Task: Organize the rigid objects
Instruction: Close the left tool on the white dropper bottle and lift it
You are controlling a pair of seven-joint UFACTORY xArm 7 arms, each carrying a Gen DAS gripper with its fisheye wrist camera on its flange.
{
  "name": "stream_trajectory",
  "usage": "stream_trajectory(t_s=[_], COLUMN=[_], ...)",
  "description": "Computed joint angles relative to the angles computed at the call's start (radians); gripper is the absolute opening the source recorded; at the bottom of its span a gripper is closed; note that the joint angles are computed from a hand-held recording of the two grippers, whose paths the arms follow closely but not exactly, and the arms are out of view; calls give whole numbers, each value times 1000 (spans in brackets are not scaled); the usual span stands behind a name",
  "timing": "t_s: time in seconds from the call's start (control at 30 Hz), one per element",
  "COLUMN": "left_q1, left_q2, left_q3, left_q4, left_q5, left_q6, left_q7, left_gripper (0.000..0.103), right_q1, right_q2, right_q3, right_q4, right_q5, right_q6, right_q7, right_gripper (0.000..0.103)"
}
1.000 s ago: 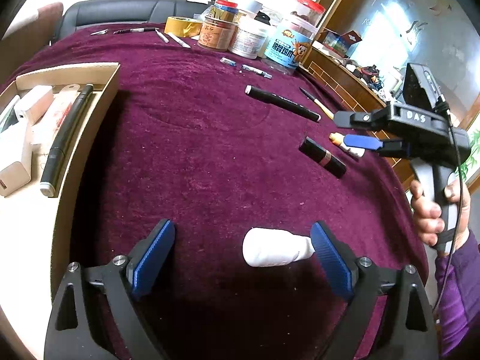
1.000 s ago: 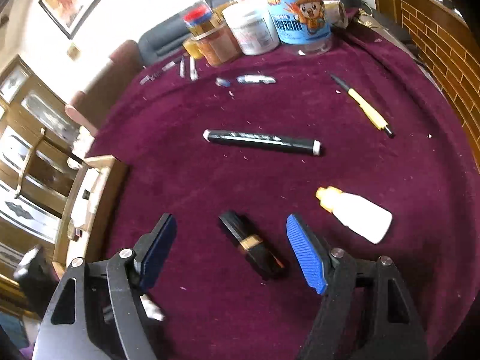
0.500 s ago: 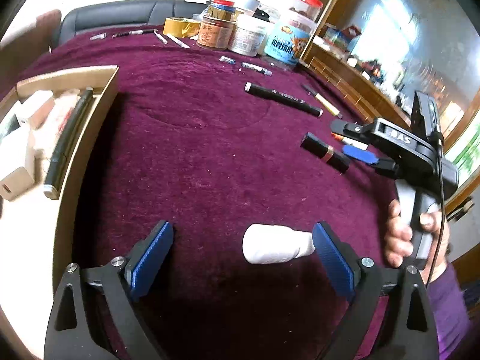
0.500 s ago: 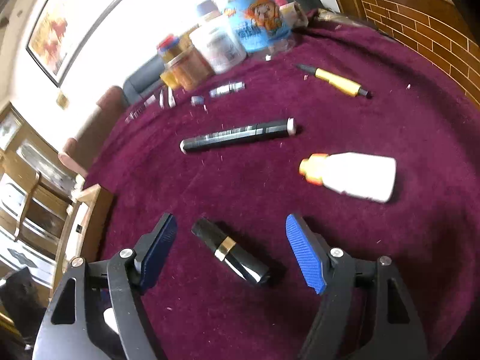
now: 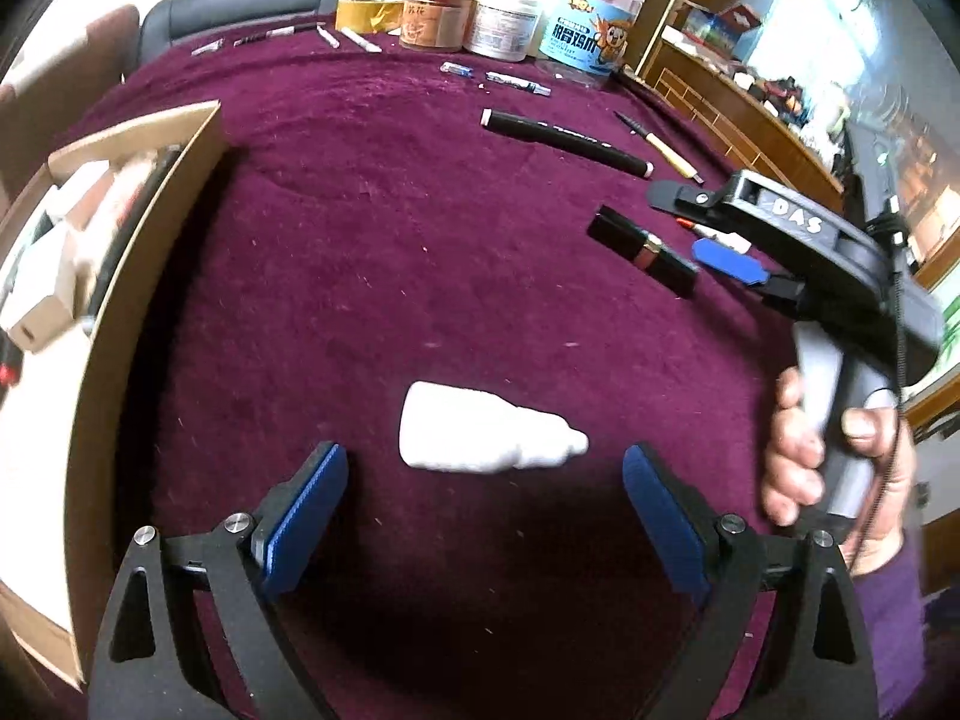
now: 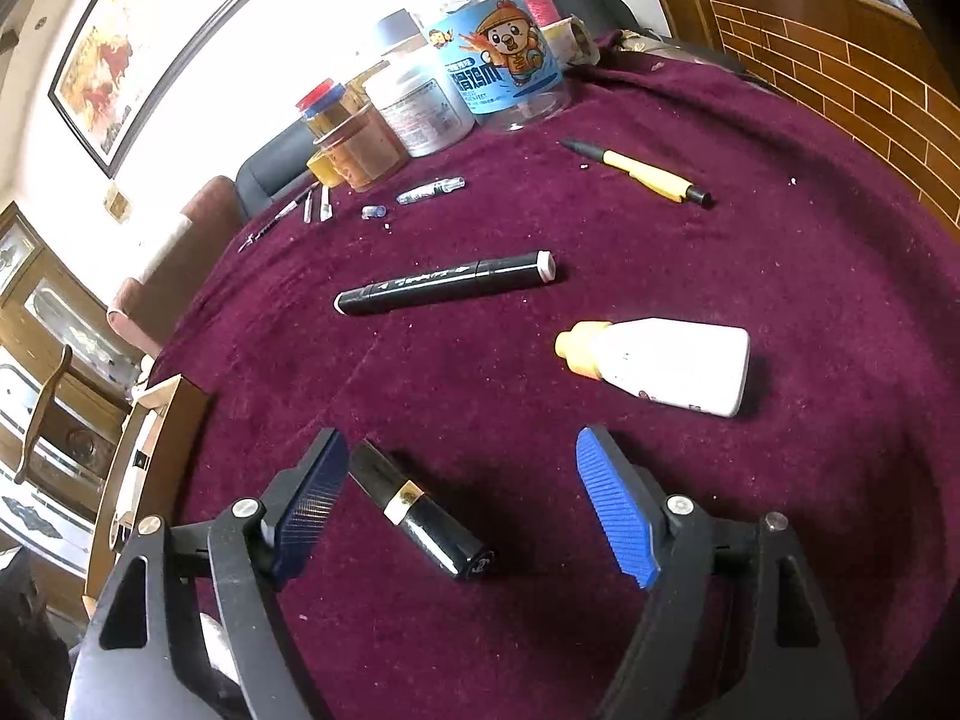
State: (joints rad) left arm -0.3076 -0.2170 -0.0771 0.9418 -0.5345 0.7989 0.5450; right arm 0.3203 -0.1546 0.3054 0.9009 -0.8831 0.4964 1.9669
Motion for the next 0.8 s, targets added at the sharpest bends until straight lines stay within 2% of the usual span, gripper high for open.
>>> stream_trajectory(t_s=[0.07, 0.13, 0.2, 0.27, 0.4, 0.47, 0.5, 0.6, 0.77, 0.8], left_q1=[-7, -19, -33, -42, -56, -64, -70, -86, -89, -88], left_q2=[-13, -26, -31, -58, -109, -109, -100, -76, -2, 8], left_q3=[5, 4, 23, 32, 23, 11, 7, -18, -33, -37], left_q4=[-11, -21, -11, -19, -43, -40, -32, -28, 9, 13], left_q5=[-18, -17, -61, -108, -133, -108, -94, -39, 38, 48], left_q6=[1, 2, 60, 93, 35, -6, -20, -80, -71, -64], left_q7=[39, 94, 164, 240, 325, 361, 379, 415, 419, 414], left_gripper=[74, 50, 42, 42, 44, 55, 64, 65, 65, 62], right_q1=[0, 1, 3, 5, 5, 5, 5, 4, 2, 2], right_q2=[0, 1, 2, 3, 2, 2, 2, 2, 0, 0], right_q3=[0, 1, 0, 0, -1, -1, -1, -1, -1, -1], right_q4=[0, 2, 4, 7, 4, 5, 4, 4, 1, 1], right_q5=[-2, 0, 5, 9, 4, 5, 5, 4, 0, 0], right_q6=[-2, 2, 6, 11, 6, 7, 6, 4, -3, -4], right_q7=[3, 1, -7, -11, -2, -3, -4, -2, 2, 2], right_gripper=[79, 79, 79, 79, 79, 79, 79, 79, 80, 80])
